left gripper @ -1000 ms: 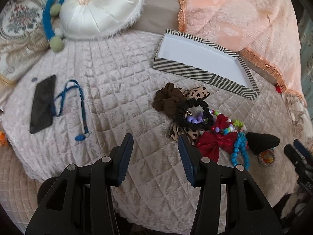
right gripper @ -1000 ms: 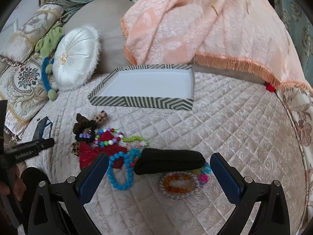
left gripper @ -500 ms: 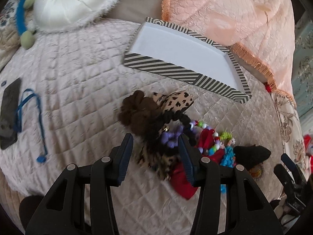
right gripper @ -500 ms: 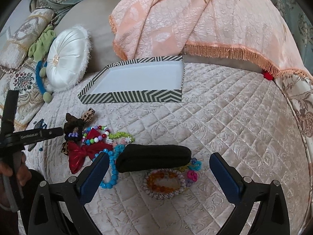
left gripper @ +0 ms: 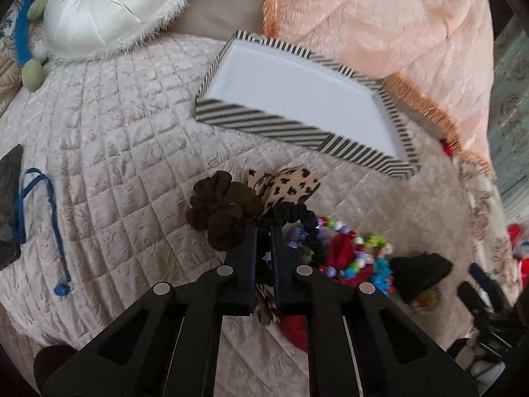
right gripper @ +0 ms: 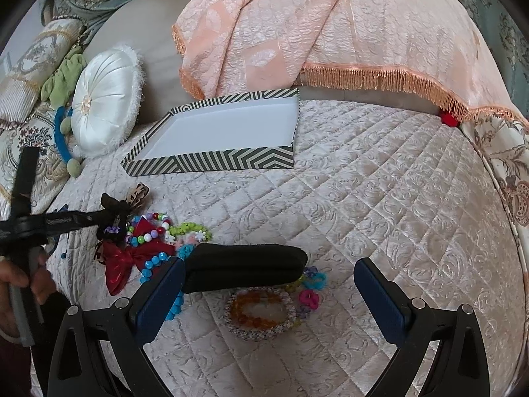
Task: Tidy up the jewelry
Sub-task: 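Grasp the black scrunchie with the left tool while the right tool grasps the black hair clip, then carry both into the white striped tray and open both tools to release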
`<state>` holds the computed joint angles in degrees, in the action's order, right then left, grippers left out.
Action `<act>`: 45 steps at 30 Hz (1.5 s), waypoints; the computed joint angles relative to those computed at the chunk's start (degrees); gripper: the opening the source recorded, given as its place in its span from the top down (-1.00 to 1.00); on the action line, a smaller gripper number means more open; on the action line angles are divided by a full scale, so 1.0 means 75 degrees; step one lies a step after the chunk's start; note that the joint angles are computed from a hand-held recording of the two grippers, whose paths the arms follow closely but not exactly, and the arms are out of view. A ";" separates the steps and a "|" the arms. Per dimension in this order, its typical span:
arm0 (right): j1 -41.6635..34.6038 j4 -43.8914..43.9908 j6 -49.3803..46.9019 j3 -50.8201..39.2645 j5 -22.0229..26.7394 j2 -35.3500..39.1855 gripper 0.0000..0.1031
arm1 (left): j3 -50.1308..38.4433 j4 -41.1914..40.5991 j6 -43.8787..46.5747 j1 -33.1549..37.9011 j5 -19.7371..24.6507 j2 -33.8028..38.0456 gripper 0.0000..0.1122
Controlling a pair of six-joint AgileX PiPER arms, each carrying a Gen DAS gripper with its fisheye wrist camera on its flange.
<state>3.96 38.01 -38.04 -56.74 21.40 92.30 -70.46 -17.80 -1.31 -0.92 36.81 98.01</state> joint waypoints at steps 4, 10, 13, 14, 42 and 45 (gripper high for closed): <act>-0.0016 0.0076 -0.0212 0.0038 0.0039 0.0027 -0.97 | 0.0121 -0.0390 0.0412 0.0252 0.0168 -0.0527 0.89; 0.0056 -0.0076 -0.0189 0.0080 0.0018 0.0282 -0.97 | 0.0169 -0.0528 0.0554 0.0324 0.0184 -0.1003 0.90; 0.0013 -0.0065 -0.0146 -0.0113 0.0097 0.0500 -0.97 | 0.0154 -0.0549 0.0602 0.0321 0.0223 -0.1134 0.90; -0.0028 0.0060 -0.0203 -0.0181 0.0208 0.0563 -0.97 | 0.0164 -0.0515 0.0576 0.0299 0.0199 -0.1174 0.90; -0.0671 0.2492 -0.1267 -0.1801 0.2162 0.1164 0.79 | -0.0372 0.0205 -0.0004 -0.0033 0.0352 -0.1188 0.90; -0.0582 0.2262 -0.1016 -0.2218 0.2196 0.1163 0.79 | -0.0977 0.0294 -0.0143 -0.0082 0.0525 -0.0797 0.90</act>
<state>-0.41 54.97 -45.66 -73.37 37.87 101.03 -77.79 -15.60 -2.38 -1.53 40.74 92.03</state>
